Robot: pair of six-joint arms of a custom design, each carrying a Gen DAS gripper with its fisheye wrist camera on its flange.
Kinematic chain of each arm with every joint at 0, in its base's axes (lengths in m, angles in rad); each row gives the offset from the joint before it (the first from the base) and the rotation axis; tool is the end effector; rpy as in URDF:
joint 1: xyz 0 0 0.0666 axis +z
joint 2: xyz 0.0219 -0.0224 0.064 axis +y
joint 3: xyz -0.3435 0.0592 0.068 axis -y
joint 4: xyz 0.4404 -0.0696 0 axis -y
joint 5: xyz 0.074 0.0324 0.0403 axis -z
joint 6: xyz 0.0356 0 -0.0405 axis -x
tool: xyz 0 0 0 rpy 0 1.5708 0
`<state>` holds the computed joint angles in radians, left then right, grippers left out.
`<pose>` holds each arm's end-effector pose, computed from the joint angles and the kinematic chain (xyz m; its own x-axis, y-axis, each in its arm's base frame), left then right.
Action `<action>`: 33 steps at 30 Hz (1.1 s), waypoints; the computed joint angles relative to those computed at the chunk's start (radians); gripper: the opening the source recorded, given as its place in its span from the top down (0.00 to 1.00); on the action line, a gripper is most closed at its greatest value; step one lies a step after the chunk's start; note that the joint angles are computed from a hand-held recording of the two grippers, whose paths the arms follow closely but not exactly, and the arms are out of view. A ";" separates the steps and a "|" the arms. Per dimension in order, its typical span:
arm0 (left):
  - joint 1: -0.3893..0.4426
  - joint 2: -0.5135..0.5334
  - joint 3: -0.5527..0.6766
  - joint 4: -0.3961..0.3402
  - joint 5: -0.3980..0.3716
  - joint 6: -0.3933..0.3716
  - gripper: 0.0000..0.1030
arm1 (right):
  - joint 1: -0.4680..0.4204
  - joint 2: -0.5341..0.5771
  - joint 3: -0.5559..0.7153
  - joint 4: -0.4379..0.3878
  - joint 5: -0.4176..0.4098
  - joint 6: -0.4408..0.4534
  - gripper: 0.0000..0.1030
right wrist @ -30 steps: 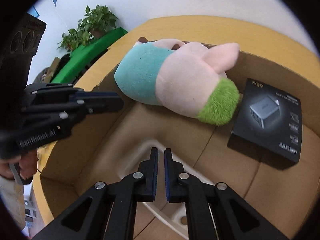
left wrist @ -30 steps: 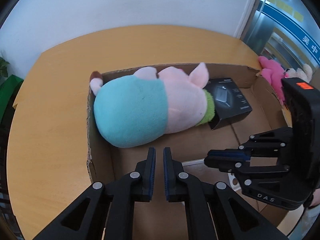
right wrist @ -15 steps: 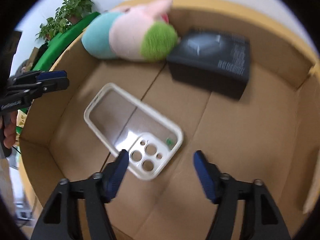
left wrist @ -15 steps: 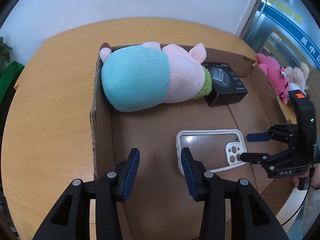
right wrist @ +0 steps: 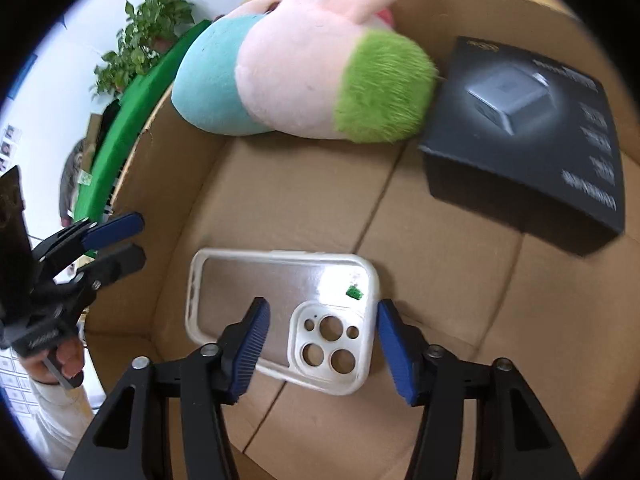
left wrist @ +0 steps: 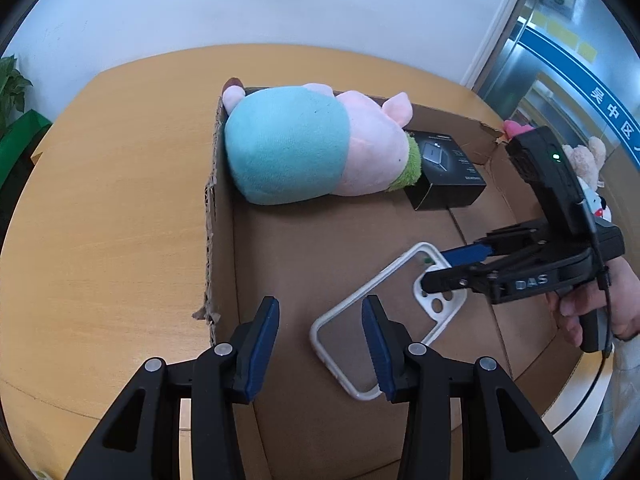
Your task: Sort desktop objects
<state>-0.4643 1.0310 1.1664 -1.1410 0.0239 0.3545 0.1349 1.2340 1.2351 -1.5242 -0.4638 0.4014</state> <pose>0.3558 -0.1796 0.4270 -0.8675 0.0463 -0.4953 0.1685 0.9642 -0.2048 0.4119 0.0716 0.3720 -0.8559 -0.4688 -0.2185 -0.5169 0.7607 0.3927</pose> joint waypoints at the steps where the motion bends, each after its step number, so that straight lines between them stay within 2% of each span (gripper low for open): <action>1: 0.000 -0.004 -0.003 0.000 0.005 0.000 0.60 | 0.013 -0.004 0.003 0.009 0.032 0.002 0.66; 2: -0.001 -0.012 -0.011 0.005 0.010 -0.001 0.60 | 0.031 -0.010 0.001 0.019 0.061 0.004 0.79; 3: -0.004 -0.018 -0.016 0.008 0.007 -0.003 0.60 | 0.048 -0.013 0.000 0.032 0.085 0.010 0.84; 6: -0.010 -0.033 -0.027 0.016 0.005 0.000 0.60 | 0.078 -0.045 -0.023 0.083 0.143 0.039 0.86; 10: -0.009 -0.049 -0.040 0.028 0.008 0.020 0.60 | 0.078 -0.053 -0.022 0.141 0.139 -0.001 0.94; 16: -0.011 -0.060 -0.046 0.024 0.007 0.024 0.60 | 0.045 -0.027 -0.006 0.221 0.136 -0.115 0.94; 18: -0.009 -0.064 -0.049 0.030 0.011 0.030 0.60 | 0.026 -0.021 -0.007 0.239 0.125 -0.184 0.94; 20: -0.008 -0.064 -0.050 0.032 0.010 0.032 0.60 | -0.001 -0.012 -0.009 0.253 0.095 -0.252 0.94; 23: -0.012 -0.063 -0.052 0.032 0.014 0.033 0.60 | -0.015 0.006 -0.002 0.223 0.019 -0.317 0.91; 24: -0.015 -0.064 -0.054 0.032 0.013 0.030 0.60 | -0.016 0.012 0.002 0.202 -0.003 -0.319 0.91; 26: -0.020 -0.066 -0.056 0.031 0.010 0.026 0.60 | -0.001 -0.001 -0.007 0.171 -0.020 -0.310 0.83; 28: -0.022 -0.068 -0.058 0.034 0.006 0.029 0.60 | 0.018 -0.016 -0.017 0.160 -0.021 -0.283 0.82; 31: -0.017 -0.069 -0.059 0.038 0.014 0.042 0.60 | 0.016 -0.038 -0.025 0.149 0.026 -0.217 0.77; 33: -0.015 -0.065 -0.056 0.038 0.014 0.036 0.60 | 0.021 -0.041 -0.024 0.112 0.038 -0.165 0.77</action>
